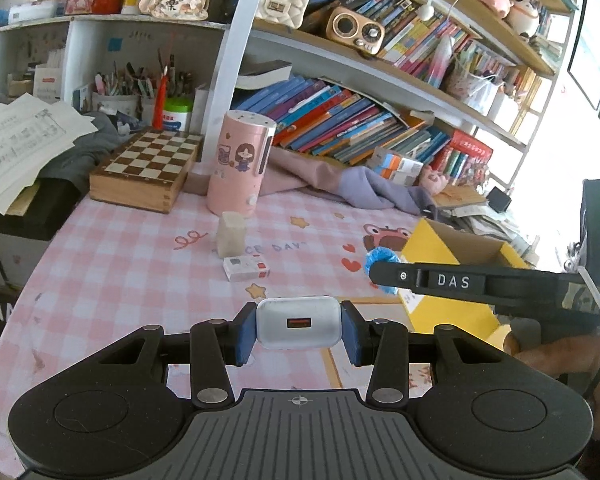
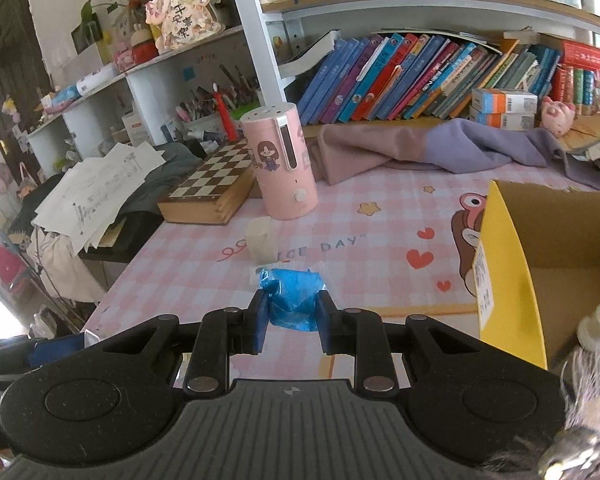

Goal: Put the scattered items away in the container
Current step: 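Lift the bag and charger and carry both toward the yellow box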

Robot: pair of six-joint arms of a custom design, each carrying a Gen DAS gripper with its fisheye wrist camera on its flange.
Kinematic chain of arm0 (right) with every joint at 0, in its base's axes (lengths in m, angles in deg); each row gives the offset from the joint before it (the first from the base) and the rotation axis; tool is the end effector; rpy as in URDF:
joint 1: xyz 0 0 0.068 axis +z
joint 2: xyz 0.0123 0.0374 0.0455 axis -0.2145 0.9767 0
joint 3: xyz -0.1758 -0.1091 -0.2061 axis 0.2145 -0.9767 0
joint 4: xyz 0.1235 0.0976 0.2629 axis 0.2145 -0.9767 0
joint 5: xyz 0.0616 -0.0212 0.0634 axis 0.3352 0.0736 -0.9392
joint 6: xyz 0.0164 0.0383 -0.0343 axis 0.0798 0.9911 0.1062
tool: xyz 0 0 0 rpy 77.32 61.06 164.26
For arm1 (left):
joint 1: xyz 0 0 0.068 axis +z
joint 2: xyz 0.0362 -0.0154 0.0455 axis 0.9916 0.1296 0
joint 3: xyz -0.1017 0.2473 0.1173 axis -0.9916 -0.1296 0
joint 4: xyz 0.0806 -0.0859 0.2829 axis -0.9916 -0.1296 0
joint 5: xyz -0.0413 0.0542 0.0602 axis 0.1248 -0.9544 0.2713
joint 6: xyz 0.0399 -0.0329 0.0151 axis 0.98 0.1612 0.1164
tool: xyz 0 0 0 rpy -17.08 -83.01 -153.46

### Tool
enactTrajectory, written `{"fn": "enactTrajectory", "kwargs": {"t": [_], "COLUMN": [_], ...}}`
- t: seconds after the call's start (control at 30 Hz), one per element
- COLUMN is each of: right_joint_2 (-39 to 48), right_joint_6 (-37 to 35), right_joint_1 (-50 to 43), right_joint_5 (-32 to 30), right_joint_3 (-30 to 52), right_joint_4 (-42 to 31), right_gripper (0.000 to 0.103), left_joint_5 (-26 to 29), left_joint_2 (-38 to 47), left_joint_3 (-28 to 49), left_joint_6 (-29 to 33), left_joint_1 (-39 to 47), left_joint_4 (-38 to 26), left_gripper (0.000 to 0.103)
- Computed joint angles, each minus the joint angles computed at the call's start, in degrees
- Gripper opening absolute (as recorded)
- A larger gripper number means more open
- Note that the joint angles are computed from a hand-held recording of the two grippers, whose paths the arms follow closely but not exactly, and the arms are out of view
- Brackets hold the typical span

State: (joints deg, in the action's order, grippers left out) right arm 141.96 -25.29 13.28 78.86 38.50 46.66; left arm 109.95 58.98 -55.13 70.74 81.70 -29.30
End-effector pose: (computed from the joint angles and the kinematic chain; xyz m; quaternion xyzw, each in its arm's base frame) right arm 0.3237 0.1508 0.1317 0.0000 0.8927 0.1326 0.4308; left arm 0.2899 -0.0204 0.1280 0.0988 0.8733 -0.2169 0.4248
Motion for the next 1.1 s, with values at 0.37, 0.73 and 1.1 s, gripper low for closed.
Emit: {"fn": "enactTrajectory", "kwargs": {"t": [0.37, 0.73, 1.1], "right_joint_2": [-10.56, -17.74, -25.69], "right_joint_6": [5.17, 9.94, 17.73], "right_joint_1": [6.36, 13.22, 19.13], "right_joint_5": [6.68, 12.57, 18.02], "right_joint_3": [-9.76, -15.72, -22.21], "right_joint_4": [-1.41, -5.07, -10.99], "right_gripper": [0.023, 0.023, 0.023], "left_joint_5": [4.51, 8.01, 9.65], "left_joint_2": [-9.87, -19.62, -25.11], "left_joint_3": [-5.81, -11.6, -15.17], "left_joint_6": [3.12, 4.33, 5.11], "left_joint_1": [2.61, 4.7, 2.78], "left_joint_4": [-4.86, -10.2, -14.86], "left_gripper": [0.041, 0.041, 0.041]}}
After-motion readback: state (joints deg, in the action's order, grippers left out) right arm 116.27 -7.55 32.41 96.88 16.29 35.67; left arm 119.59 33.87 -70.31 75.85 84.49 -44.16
